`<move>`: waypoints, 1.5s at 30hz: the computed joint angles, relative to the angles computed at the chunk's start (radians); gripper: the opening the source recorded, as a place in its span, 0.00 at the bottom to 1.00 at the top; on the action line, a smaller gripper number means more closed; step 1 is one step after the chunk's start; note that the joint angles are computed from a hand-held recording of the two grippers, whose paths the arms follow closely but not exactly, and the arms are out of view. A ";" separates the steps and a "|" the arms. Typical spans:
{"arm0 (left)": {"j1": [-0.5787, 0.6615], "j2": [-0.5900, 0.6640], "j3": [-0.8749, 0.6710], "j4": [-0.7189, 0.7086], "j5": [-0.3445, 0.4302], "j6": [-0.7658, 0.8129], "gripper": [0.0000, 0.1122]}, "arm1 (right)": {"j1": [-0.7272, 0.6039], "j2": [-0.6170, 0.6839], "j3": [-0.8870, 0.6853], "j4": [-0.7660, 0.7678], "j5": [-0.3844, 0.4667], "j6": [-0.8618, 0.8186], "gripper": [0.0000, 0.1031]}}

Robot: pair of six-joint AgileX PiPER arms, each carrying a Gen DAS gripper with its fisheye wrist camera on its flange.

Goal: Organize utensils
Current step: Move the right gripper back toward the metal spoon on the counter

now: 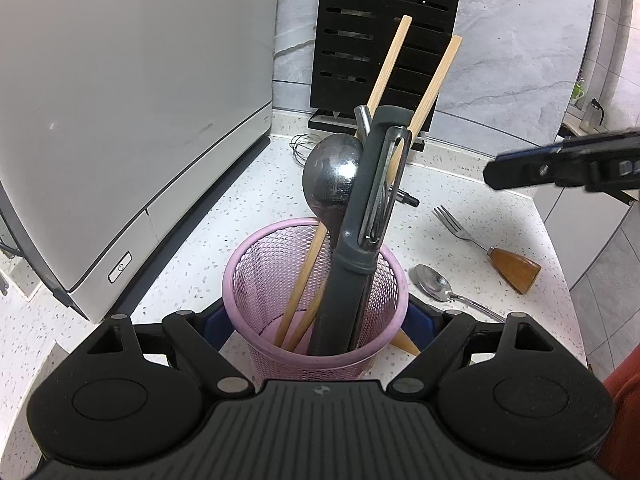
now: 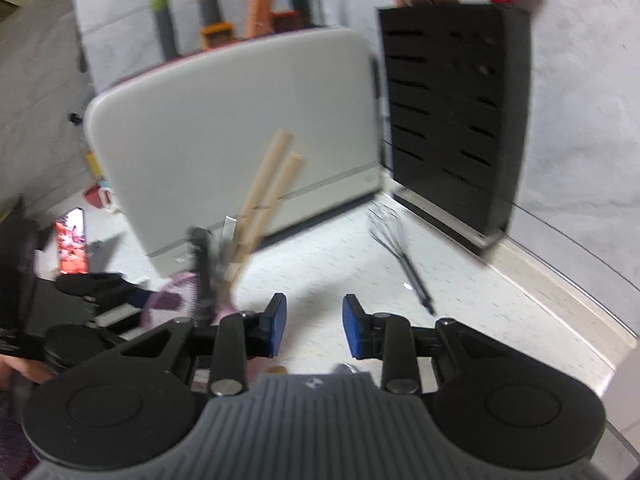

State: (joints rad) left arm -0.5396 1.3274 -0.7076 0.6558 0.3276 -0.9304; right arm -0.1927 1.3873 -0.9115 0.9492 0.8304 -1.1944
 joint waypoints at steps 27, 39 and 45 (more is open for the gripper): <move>0.008 -0.024 0.022 -0.030 -0.011 0.042 0.88 | 0.244 0.196 -0.015 -0.503 -0.172 0.487 0.29; 0.008 -0.024 0.023 -0.030 -0.011 0.042 0.88 | 0.280 0.239 -0.032 -0.560 -0.222 0.551 0.29; 0.007 -0.026 0.024 -0.030 -0.010 0.041 0.88 | 0.286 0.259 -0.044 -0.555 -0.245 0.544 0.29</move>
State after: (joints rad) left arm -0.5325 1.3017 -0.6834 0.6262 0.3173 -0.8890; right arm 0.0930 1.6459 -0.9556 0.3938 0.5851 -0.6504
